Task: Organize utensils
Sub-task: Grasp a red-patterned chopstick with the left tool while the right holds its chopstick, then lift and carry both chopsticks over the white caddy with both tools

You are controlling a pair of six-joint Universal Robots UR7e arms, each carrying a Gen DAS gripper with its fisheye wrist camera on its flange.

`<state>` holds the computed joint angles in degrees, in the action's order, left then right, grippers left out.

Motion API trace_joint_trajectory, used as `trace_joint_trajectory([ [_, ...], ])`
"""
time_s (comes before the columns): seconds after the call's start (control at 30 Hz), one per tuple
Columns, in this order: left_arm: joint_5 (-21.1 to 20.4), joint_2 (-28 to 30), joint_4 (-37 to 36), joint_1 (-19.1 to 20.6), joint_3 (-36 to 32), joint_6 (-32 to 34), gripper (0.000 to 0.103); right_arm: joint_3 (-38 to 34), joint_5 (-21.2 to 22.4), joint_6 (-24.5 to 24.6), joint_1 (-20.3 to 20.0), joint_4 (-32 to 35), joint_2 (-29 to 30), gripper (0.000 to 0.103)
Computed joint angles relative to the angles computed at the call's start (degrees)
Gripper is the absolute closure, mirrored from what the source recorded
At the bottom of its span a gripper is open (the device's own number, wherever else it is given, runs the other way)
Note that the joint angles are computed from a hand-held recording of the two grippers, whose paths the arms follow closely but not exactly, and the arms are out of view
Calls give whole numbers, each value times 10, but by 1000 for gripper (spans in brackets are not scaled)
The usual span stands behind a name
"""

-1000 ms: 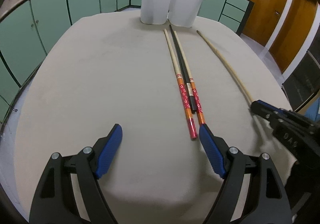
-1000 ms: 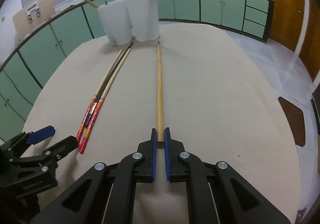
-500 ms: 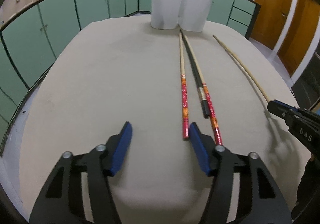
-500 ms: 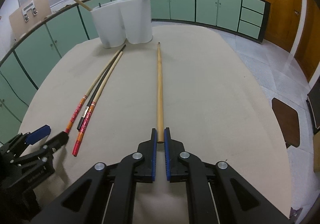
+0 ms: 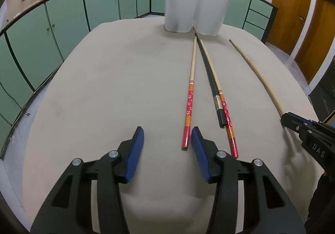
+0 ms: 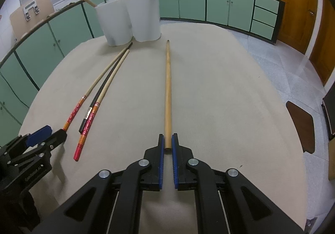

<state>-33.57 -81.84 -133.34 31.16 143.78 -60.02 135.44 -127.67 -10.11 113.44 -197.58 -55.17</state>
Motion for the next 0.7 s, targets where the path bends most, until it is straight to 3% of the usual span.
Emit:
trace_joint_trajectory([
  [0.07, 1, 1, -4, 0, 1, -2, 60, 0, -1, -4, 0, -8, 5, 96],
  [0.33, 2, -1, -17, -2, 7, -2, 95, 4, 5, -24, -4, -34, 12, 96],
  [0.57, -3, -14, -32, -8, 14, 3, 98, 4, 9, -25, -5, -27, 7, 96],
  [0.7, 6, -51, 25, -31, 10, -21, 98, 3, 9, -27, -2, -14, -8, 96],
])
